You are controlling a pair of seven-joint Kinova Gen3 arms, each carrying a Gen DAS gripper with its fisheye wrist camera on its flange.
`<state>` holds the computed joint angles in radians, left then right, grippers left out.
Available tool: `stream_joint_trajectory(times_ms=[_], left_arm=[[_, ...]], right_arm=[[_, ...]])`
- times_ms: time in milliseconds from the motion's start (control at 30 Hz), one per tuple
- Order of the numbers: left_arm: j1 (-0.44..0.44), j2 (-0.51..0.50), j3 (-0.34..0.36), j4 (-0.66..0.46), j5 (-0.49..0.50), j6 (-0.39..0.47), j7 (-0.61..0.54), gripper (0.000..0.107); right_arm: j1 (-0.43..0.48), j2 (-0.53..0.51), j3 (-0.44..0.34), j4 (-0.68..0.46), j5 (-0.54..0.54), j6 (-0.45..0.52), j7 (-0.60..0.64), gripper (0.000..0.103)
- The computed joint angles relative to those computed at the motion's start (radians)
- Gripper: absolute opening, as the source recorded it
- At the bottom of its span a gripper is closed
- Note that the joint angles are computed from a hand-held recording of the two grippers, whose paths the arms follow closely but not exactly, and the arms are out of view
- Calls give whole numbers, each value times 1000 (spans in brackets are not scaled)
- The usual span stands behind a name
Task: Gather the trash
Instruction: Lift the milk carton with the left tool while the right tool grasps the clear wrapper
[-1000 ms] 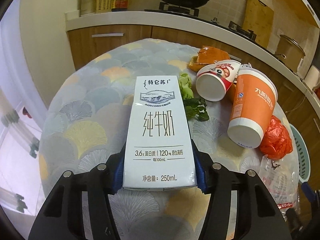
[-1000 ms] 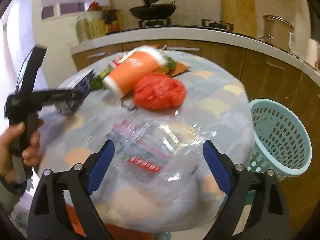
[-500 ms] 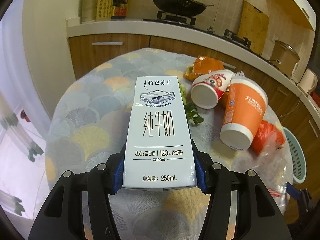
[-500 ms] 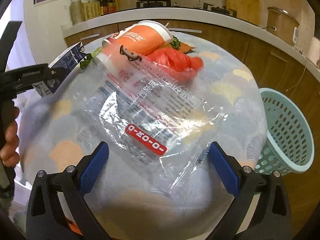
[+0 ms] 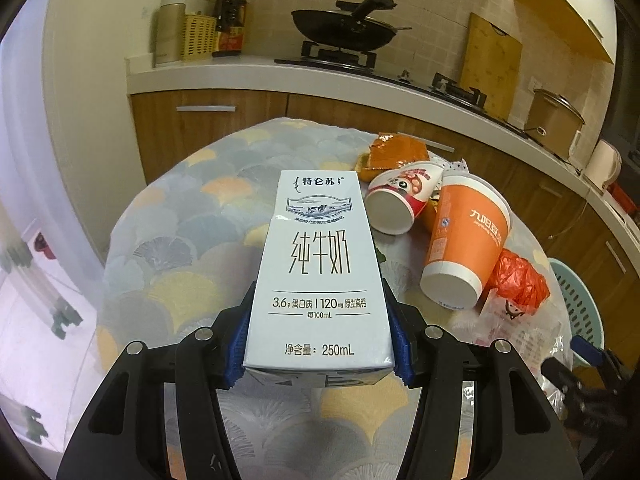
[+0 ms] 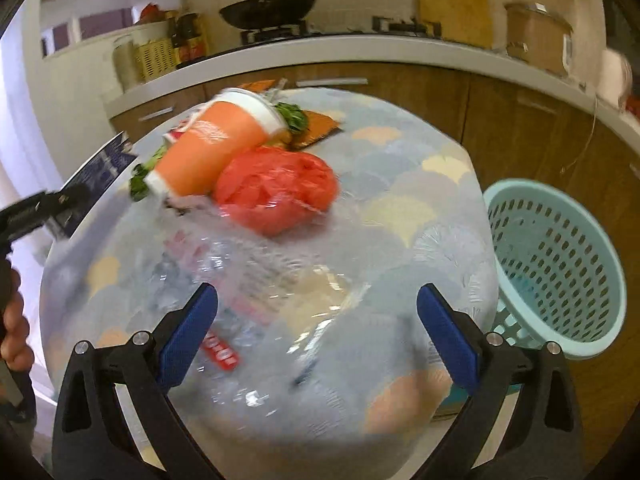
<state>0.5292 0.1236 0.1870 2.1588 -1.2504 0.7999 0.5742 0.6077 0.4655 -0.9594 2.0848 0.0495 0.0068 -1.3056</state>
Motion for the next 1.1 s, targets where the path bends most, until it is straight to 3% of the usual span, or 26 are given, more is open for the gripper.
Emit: stream_joint_trajectory(times_ms=[67,167,233,300,367,467,567,700,800,833,900,933,967,1100], left_arm=[[-1,3,-1,2,-4,-9,5,54],[0,5,-2,6,-21,-12,9,54],[3,5,-2,11,-44,-14,25,54],[5,7,1,15,-56,-15,34,54],[5,11,2,13,-54,-15,31,54],[7,12,2,15,-57,-20,35,54],[11,9,4,15,-61,-13,38,54],[14,-2,9,20,-70,5,48,54],[12,-6,13,22,-71,4,51,54],[11,-7,14,23,-71,4,53,54],[10,-9,16,22,-70,1,53,54],[9,-11,17,24,-72,0,54,54],[11,-12,19,24,-72,3,55,54],[17,-21,27,28,-78,18,59,54]], right_arm=[[-63,-2,62,-10,-15,0,2,95],[-202,-54,193,45,-32,-98,50,96],[-278,-71,259,55,-26,-122,18,92],[-284,-79,264,68,36,-143,-40,77],[-277,-87,264,78,82,-156,-91,48],[-215,-77,214,76,120,-149,-141,16],[-97,-45,106,63,208,-124,-235,4],[-124,-112,142,106,217,-162,-226,4],[-33,-127,53,121,324,-136,-290,7],[10,-123,7,122,364,-117,-316,14],[77,-122,-68,134,408,-107,-330,41],[91,-137,-80,152,405,-124,-327,77],[124,-141,-110,163,415,-132,-333,84],[303,-69,-290,183,562,-92,-443,84]])
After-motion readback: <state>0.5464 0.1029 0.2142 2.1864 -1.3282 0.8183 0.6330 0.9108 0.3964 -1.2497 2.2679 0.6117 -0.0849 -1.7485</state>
